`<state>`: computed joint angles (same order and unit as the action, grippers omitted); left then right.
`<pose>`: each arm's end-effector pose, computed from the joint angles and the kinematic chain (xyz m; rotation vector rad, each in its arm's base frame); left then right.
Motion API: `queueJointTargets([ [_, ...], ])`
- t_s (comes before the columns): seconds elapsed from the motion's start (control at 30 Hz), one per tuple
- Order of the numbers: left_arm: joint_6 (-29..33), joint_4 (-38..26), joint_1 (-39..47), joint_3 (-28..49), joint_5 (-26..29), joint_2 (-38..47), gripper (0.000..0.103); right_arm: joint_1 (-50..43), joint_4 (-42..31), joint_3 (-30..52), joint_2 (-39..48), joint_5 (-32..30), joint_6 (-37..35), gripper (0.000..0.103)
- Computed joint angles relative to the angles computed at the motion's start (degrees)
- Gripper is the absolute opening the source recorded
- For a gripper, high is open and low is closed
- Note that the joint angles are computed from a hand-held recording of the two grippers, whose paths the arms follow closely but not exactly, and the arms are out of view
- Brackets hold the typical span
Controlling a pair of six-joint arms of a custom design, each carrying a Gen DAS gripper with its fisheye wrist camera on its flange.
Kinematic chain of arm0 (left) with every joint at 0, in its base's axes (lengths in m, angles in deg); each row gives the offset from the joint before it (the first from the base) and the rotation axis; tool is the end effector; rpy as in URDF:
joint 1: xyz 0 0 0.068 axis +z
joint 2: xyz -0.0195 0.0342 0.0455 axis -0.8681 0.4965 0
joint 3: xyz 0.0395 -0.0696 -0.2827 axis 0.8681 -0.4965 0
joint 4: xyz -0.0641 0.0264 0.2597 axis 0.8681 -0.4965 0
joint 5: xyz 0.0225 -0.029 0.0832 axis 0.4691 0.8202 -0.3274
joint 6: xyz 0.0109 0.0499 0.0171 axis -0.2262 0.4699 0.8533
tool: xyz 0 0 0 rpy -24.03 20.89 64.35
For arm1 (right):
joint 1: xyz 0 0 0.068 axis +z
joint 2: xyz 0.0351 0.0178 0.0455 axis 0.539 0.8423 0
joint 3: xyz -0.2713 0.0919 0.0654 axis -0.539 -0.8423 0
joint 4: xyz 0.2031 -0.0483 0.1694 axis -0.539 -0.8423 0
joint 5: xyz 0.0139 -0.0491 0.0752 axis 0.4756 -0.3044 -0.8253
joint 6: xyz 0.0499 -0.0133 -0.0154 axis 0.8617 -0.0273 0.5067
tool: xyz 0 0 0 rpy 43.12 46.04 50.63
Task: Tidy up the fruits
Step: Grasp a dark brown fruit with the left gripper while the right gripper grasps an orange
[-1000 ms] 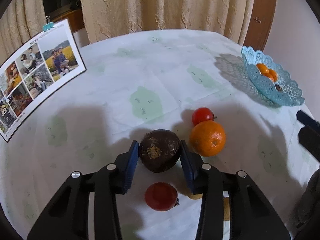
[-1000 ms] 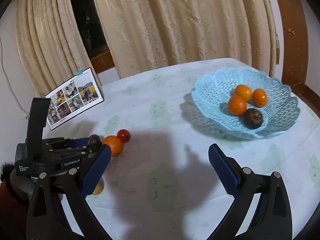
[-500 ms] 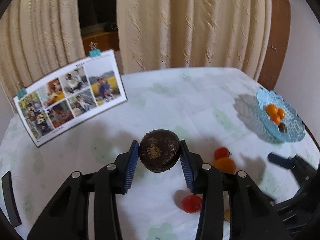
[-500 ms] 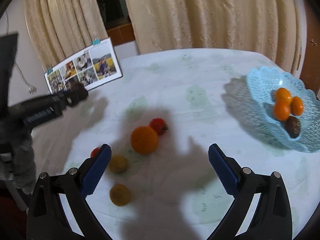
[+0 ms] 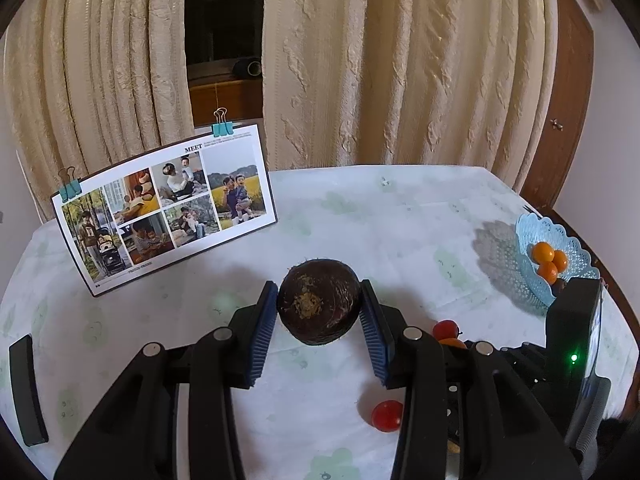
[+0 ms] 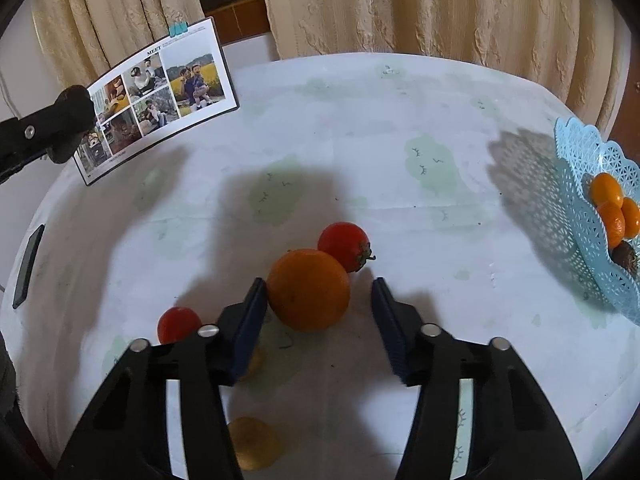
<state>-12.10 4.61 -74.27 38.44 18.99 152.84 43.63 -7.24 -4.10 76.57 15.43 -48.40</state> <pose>0.2460 -0.0575 0.2158 0.0609 2.2449 -0.0795 0.2764 0.0606 0.1445 -0.2794 2.4960 0.3273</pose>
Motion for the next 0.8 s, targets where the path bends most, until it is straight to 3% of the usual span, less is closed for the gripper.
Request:
queueJointTargets([
  [0.1,-0.17,-0.15,0.05,0.06,0.17,-0.01,0.042,-0.49,-0.05,-0.75,-1.19,-1.53,-0.31,0.041],
  [0.43,-0.29,0.05,-0.96,-0.14,-0.31,0.05,0.042,-5.70,-1.13,-5.42,-8.75,-4.57,-1.23,0.041],
  [0.8,-0.62,0.13,-3.56,-0.55,-1.64,-0.01,0.042,-22.37,-7.12,-5.33,-18.90,-13.30,-4.55,0.041],
])
